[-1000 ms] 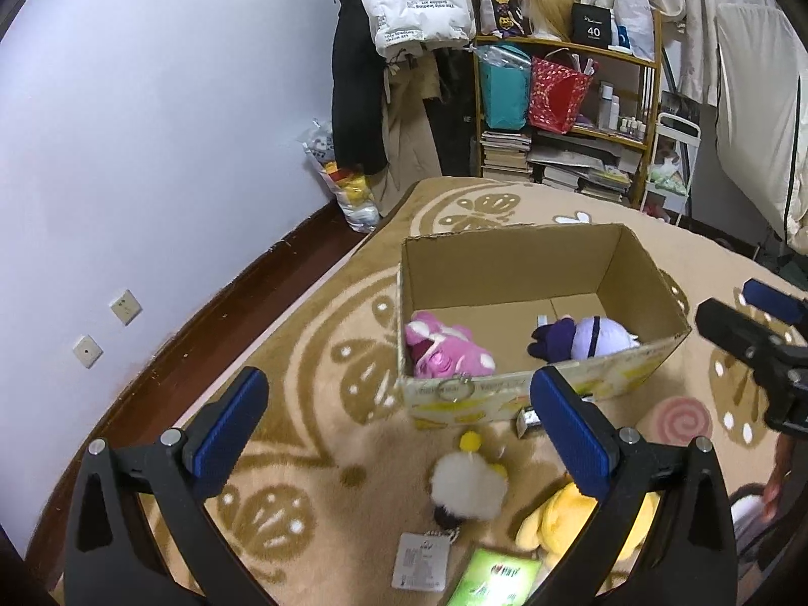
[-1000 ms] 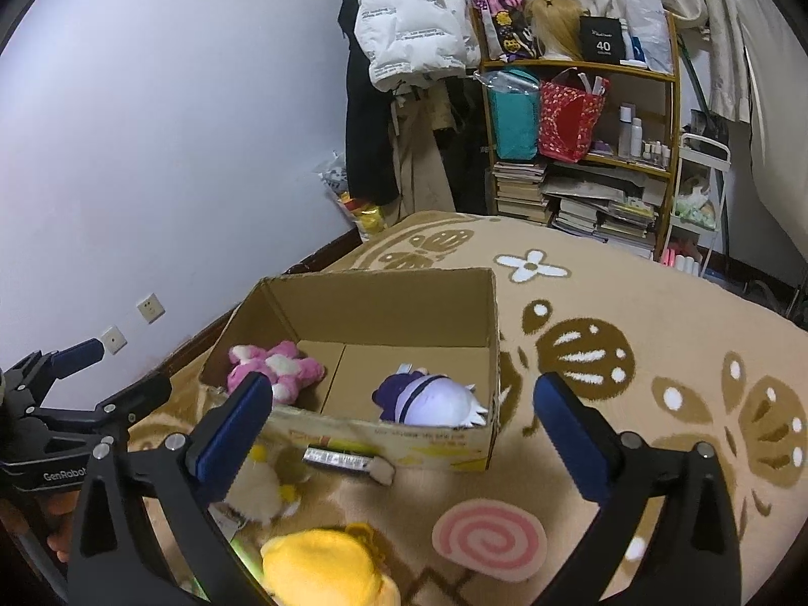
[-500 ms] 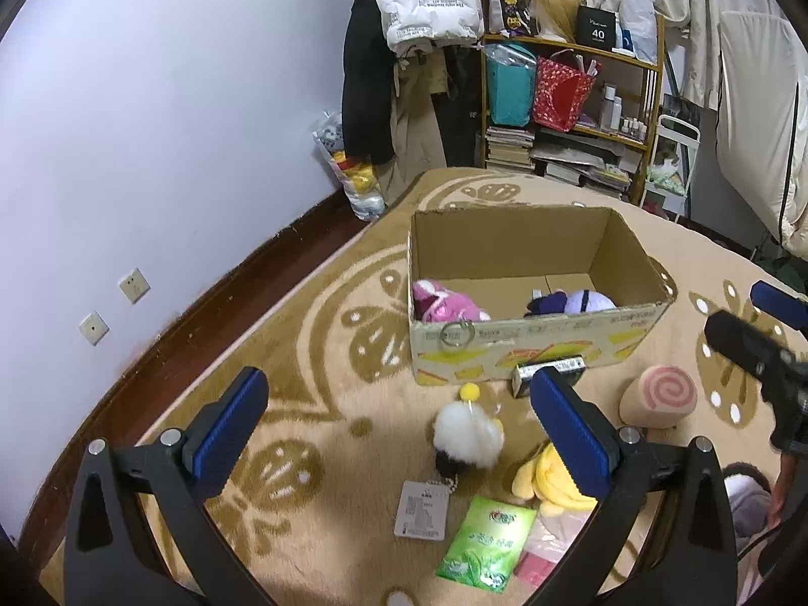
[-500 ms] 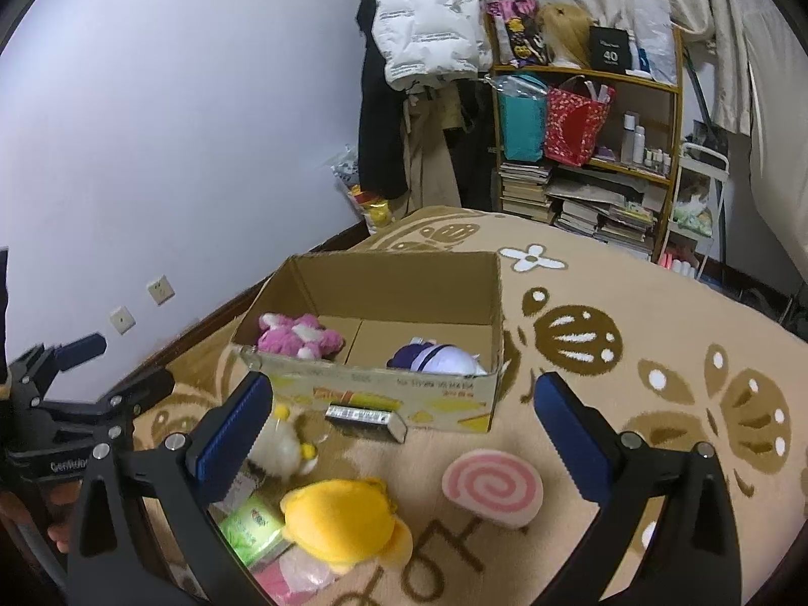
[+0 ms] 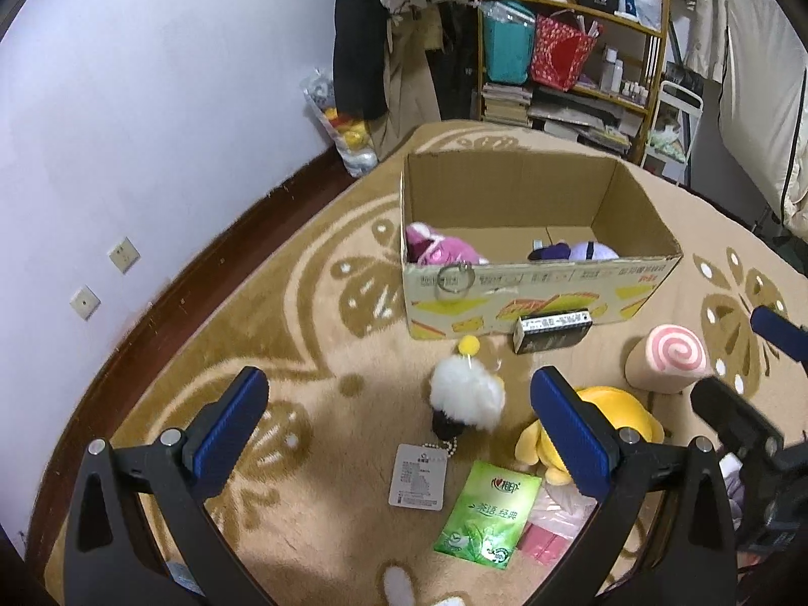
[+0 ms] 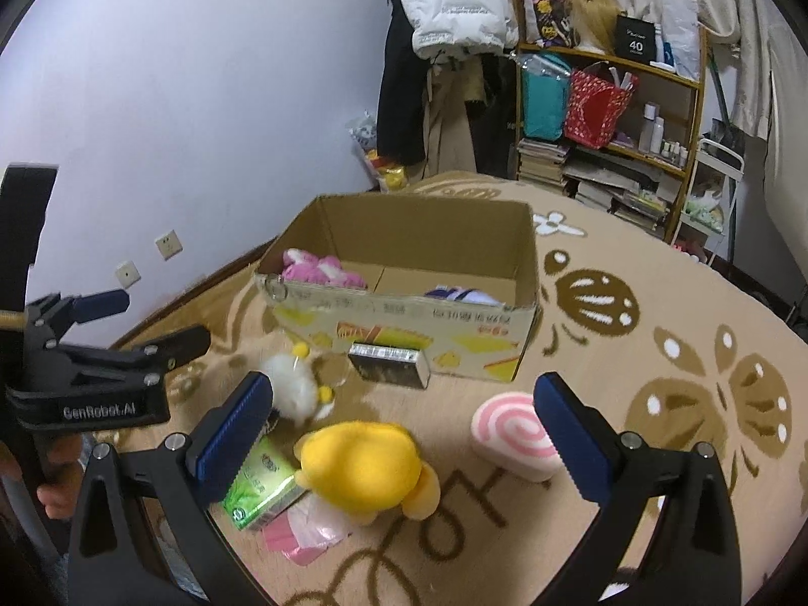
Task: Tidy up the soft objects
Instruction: 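Lower the left tool to the white pompom while the right tool reaches the yellow plush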
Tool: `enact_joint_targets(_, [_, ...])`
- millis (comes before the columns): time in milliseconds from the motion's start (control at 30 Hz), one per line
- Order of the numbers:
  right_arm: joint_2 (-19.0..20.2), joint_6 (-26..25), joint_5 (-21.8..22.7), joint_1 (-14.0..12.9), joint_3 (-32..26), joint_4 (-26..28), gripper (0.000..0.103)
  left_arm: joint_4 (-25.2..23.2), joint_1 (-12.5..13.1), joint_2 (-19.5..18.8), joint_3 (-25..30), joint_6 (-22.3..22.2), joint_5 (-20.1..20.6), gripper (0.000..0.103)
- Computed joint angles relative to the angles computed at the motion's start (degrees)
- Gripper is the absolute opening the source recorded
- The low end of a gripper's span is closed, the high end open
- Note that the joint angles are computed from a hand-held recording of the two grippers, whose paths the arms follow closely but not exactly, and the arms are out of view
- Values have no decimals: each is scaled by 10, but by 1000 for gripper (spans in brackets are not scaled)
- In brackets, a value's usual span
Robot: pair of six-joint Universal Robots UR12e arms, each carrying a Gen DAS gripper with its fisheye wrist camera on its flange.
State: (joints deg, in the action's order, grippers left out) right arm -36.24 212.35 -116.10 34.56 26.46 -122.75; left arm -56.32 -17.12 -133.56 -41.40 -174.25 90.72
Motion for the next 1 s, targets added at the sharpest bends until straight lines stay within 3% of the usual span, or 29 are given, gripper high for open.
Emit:
enact_joint_targets(267, [1, 9, 25, -3, 5, 11, 103, -48, 5, -22, 34, -16, -14, 103])
enact_joint_targets(600, [-5, 64, 105, -18, 29, 5, 103, -99, -2, -52, 81, 17, -3, 102])
enact_joint_targets(1000, [30, 83, 161, -27, -20, 52, 103, -200, -5, -102, 165, 25, 6, 102])
